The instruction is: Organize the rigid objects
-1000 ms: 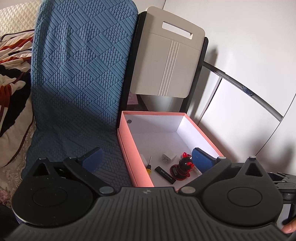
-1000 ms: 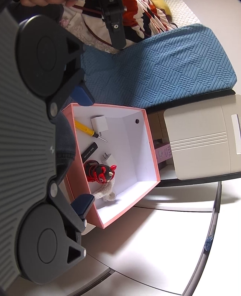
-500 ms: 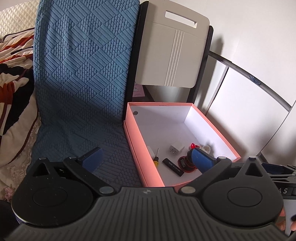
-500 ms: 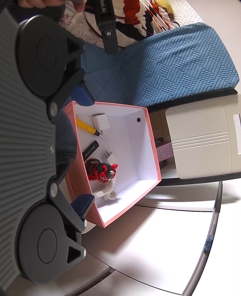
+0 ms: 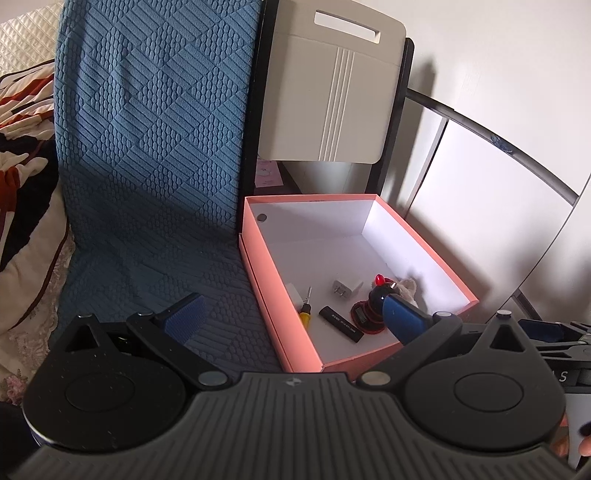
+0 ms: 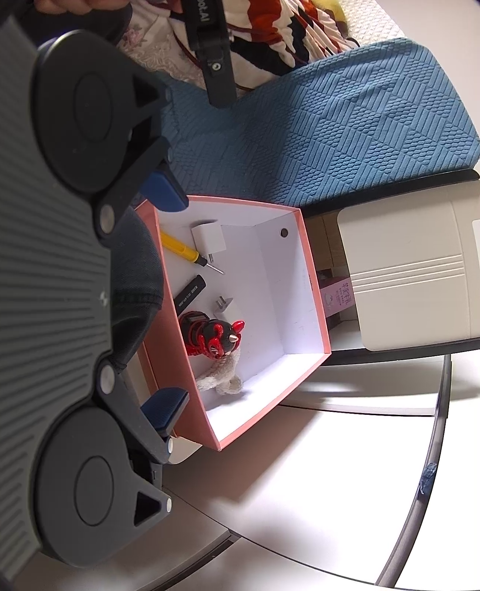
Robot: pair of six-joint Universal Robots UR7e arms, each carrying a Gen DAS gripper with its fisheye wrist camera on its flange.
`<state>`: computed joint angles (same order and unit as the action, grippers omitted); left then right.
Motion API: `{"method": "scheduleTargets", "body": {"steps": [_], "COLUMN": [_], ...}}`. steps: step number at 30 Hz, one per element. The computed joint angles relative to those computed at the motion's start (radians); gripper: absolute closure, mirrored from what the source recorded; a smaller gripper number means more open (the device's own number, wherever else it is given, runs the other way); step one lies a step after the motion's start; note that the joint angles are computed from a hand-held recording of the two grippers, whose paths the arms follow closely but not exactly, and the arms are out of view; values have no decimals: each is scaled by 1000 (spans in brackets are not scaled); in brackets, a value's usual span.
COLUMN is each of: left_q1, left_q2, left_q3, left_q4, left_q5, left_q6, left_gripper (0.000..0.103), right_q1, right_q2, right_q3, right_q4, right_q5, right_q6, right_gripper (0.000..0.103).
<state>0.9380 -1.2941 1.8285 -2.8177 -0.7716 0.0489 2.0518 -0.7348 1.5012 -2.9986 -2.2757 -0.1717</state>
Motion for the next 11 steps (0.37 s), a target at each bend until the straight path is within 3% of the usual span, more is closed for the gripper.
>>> {"method": "scheduleTargets", "body": {"steps": [11], "left_q1": [-1], "left_q2": [5], "left_q3": [1], "left_q4": [3], "left_q5": [-3], "left_q6": [11], "left_gripper": [0], "right_q1": [-8], "right_q2": [-7], "right_q3": [8], "right_q4": [5], "right_q5": [6], "right_q6": [4], "right_gripper": [0]}}
